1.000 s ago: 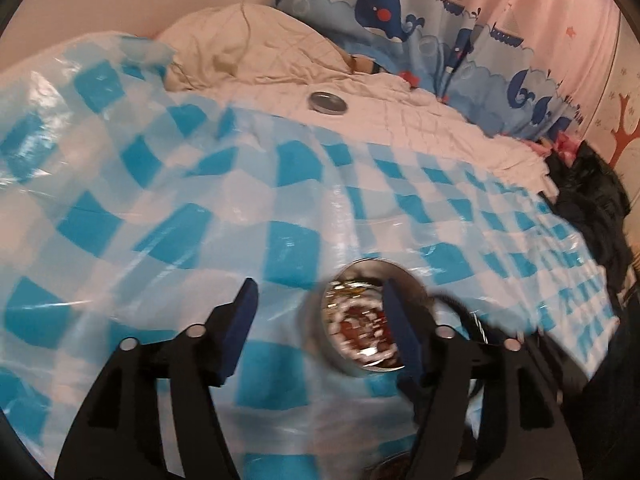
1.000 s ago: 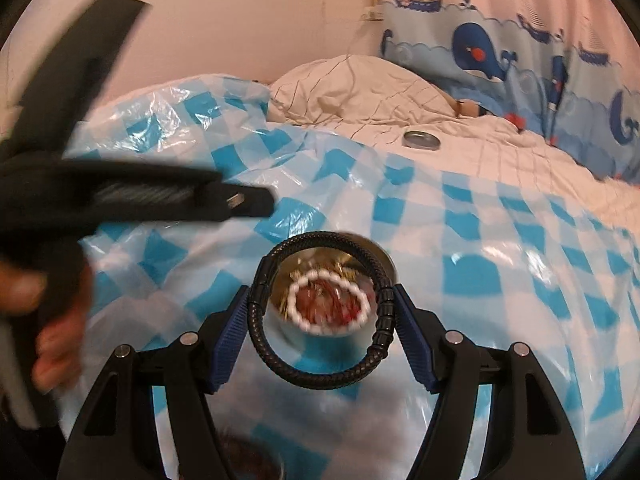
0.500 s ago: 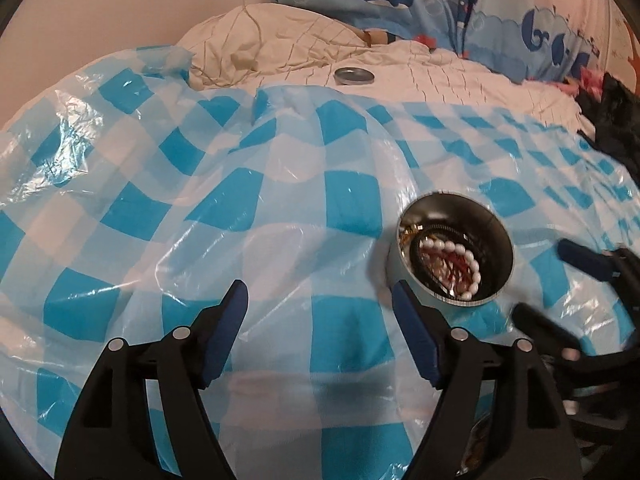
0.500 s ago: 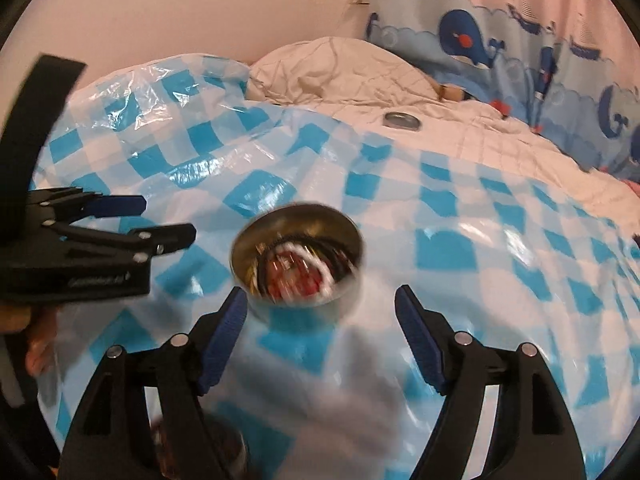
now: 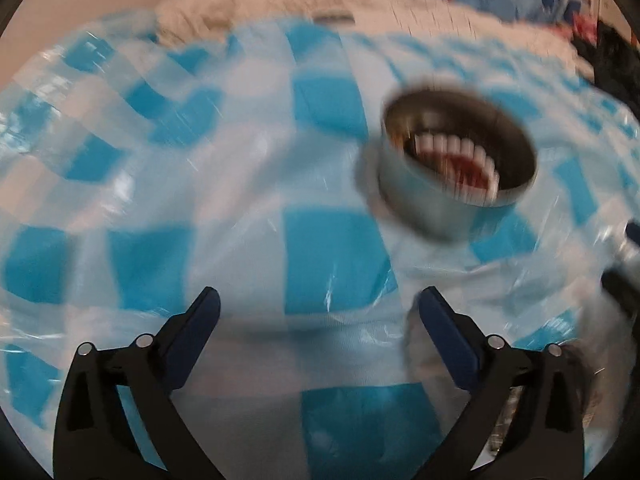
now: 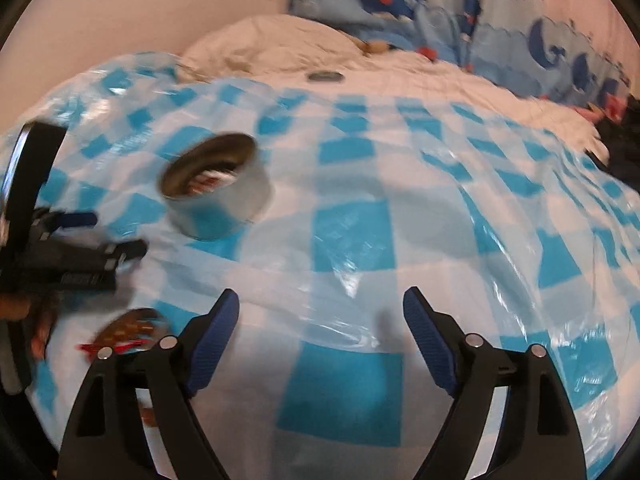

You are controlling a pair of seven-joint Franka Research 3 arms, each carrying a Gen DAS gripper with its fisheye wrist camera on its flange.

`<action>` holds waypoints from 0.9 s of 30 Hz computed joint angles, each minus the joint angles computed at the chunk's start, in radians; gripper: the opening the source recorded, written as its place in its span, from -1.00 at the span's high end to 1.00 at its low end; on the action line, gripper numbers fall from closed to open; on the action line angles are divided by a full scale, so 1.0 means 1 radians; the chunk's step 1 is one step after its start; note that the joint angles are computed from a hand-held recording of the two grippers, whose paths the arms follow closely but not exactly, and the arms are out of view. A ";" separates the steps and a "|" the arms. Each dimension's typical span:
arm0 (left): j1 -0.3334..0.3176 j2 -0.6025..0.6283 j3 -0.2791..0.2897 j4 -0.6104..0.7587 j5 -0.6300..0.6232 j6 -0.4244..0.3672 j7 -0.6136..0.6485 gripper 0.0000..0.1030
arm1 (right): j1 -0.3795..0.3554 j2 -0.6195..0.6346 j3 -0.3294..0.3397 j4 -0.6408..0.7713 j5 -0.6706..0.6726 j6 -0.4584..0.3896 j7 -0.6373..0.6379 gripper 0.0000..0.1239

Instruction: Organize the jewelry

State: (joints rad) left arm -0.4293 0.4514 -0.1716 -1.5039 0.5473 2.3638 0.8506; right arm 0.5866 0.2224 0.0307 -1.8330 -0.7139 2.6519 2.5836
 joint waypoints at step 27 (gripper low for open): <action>0.017 -0.033 0.003 -0.089 0.024 0.113 -0.061 -0.86 | 0.021 0.056 -0.017 0.046 0.053 -0.073 -0.047 -0.54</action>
State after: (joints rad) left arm -0.4124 0.4181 -0.1682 -1.5934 0.5708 2.4764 0.7893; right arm 0.6077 0.2784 0.0138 -1.7866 -0.6608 2.5787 2.5365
